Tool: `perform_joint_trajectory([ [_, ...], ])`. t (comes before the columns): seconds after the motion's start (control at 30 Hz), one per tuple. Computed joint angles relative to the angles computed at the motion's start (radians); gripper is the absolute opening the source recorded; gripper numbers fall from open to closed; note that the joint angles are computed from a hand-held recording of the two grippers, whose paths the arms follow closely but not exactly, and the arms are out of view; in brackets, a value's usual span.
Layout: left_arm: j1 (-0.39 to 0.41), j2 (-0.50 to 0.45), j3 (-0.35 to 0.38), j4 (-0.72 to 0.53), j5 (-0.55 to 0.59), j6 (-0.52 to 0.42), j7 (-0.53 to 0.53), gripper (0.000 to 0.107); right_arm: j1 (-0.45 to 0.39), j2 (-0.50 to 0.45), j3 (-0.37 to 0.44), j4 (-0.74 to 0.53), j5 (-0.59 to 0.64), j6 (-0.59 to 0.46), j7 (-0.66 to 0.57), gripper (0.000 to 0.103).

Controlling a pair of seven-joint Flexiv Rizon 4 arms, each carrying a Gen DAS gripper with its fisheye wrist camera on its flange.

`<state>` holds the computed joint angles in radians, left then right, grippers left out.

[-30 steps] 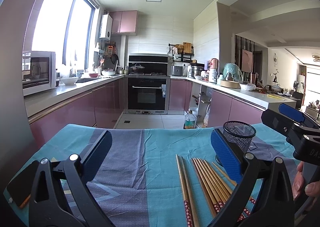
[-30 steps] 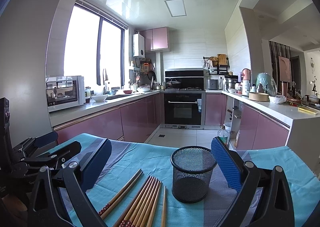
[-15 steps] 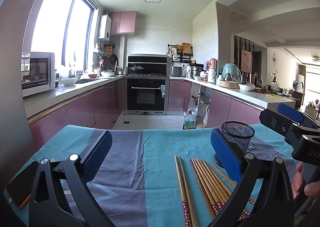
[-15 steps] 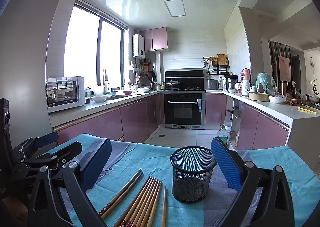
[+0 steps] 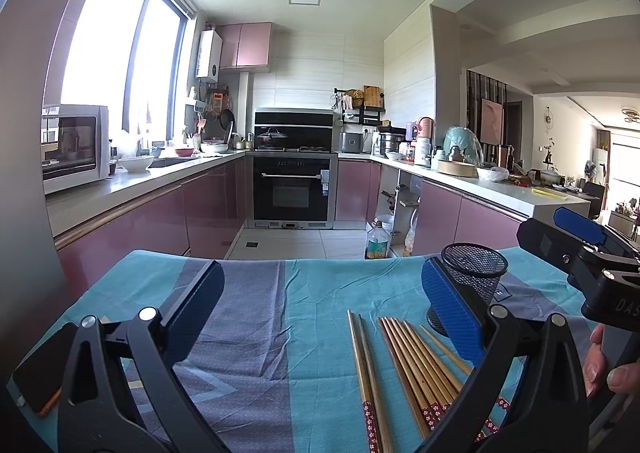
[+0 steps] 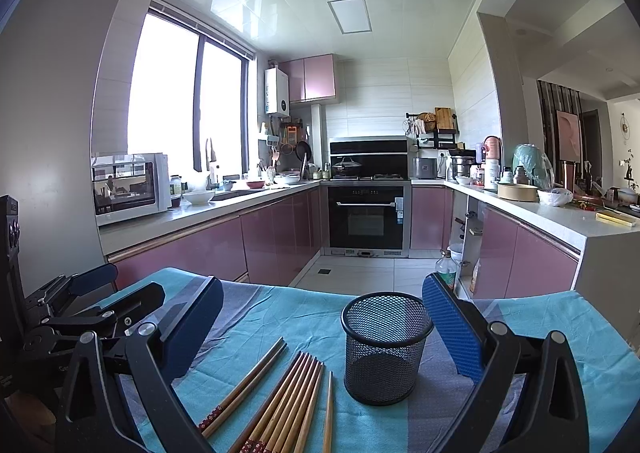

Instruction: Organize utensils

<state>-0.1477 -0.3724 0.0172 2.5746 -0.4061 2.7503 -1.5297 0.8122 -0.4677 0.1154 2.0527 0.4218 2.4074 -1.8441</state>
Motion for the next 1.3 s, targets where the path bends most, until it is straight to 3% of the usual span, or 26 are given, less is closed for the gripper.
perform_joint_trajectory([
  [1.3,0.002,-0.014,-0.001,-0.016,0.015,-0.004,0.008,0.097,-0.027,-0.005,0.006,0.014,-0.050,-0.001,0.054,0.096],
])
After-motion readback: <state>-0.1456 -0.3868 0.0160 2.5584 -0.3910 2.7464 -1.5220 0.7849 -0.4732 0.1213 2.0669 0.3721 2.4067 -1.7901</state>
